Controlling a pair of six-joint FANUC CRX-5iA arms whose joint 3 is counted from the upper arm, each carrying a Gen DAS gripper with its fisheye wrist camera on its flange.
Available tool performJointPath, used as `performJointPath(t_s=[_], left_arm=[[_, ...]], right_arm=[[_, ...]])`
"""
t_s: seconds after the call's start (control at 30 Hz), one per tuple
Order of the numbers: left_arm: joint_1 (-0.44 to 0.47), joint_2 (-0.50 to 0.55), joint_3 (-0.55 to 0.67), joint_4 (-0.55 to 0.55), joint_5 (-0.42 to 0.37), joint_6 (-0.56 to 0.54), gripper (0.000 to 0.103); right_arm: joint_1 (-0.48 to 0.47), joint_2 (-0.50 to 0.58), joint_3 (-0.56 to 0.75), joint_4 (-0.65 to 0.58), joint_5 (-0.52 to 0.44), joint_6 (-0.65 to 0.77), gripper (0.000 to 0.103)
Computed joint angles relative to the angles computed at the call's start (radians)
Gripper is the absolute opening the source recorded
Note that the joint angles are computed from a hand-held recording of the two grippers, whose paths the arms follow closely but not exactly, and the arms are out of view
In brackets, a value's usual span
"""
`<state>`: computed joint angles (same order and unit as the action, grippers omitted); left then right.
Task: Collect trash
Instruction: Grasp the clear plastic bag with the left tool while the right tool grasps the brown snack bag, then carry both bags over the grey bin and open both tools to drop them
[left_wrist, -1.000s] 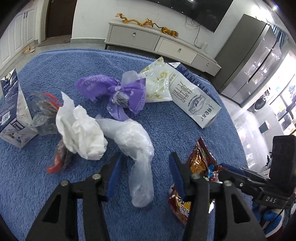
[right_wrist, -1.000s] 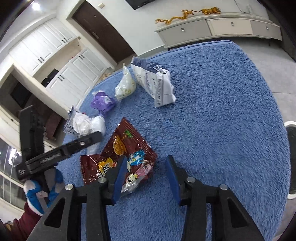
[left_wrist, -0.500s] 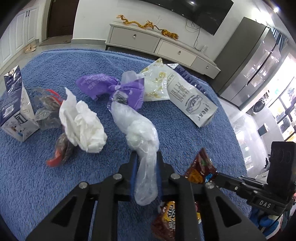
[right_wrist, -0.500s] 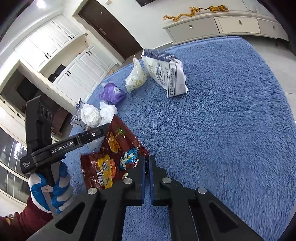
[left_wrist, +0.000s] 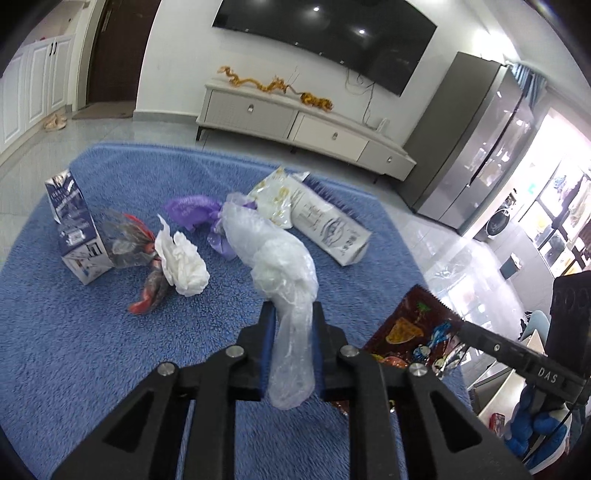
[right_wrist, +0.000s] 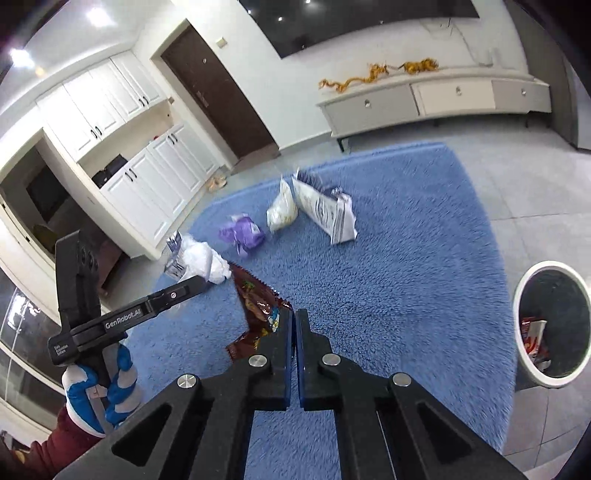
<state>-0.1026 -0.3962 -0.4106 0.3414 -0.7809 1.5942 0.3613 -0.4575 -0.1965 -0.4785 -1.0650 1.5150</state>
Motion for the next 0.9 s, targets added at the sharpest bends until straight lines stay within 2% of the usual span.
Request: performJointPath(t_s=[0.27,0.43,0.53,0.7,0.9], left_arm=[[-0.035,-0.054,0.036,-0.055,-0.008,0.040,0.017],[-0.065,-0.043,0.082,-0.083,-0.018,0.057,0.017],[-0.095,-0.013,0.126,-0.104,-0.023,0.072,0.017],[-0.170,0.083,0.239,-0.143,-0.034,0.084,0.017],[-0.282,0.275,0.433,-0.163,-0.058,0.059,0.017]], right_arm=[[0.052,-0.102,-0.024,0.092,0.038,-0.079,0.003],[0.030,-0.121,-0.014,0.091,0.047,-0.082,0.002],[-0.029,-0.128,0.000,0.056,0.040,-0.059,0.003],[-0.181,-0.114,0.039,-0.021,0.023,-0.009,0.002],[-0.373,-0.058,0.086,-0.069,0.011,0.018,0.002]])
